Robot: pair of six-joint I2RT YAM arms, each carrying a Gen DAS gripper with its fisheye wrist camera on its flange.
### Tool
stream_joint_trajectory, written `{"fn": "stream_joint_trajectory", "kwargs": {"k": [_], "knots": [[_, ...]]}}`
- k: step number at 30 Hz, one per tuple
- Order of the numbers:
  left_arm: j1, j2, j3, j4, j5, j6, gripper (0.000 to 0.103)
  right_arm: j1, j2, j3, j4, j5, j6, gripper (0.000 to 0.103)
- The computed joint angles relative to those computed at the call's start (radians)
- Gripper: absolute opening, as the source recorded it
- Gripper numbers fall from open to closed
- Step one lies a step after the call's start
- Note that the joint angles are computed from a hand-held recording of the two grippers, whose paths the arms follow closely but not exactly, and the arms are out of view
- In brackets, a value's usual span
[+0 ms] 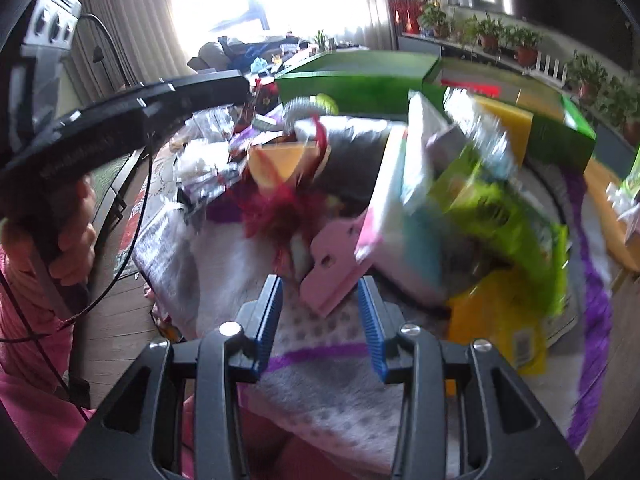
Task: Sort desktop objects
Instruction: 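Withdraw the left gripper from the box toward the pile of items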
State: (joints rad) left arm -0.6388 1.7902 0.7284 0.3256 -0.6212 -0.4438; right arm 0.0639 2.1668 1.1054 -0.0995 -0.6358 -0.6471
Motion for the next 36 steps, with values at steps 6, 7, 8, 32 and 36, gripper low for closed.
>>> {"fn": "stream_joint_trajectory", "kwargs": {"k": [6, 7, 8, 32, 36], "knots": [[0.0, -0.027, -0.072, 0.017, -0.019, -0.042, 0.038, 0.029, 0.078, 0.022, 0.047, 0.047, 0.093, 0.042], [-0.001, -0.033, -0.086, 0.027, -0.019, -0.048, 0.038, 0.033, 0.081, 0.019, 0.059, 0.051, 0.11, 0.048], [-0.003, -0.038, -0.097, 0.034, -0.024, -0.053, 0.038, 0.038, 0.093, 0.027, 0.062, 0.05, 0.129, 0.052], [-0.057, 0.034, -0.116, 0.102, -0.021, -0.087, 0.038, -0.132, 0.007, -0.093, 0.014, 0.048, -0.071, 0.018], [-0.073, 0.037, -0.092, 0.071, -0.034, -0.086, 0.038, -0.088, 0.002, -0.095, 0.044, -0.007, 0.009, 0.039]]}}
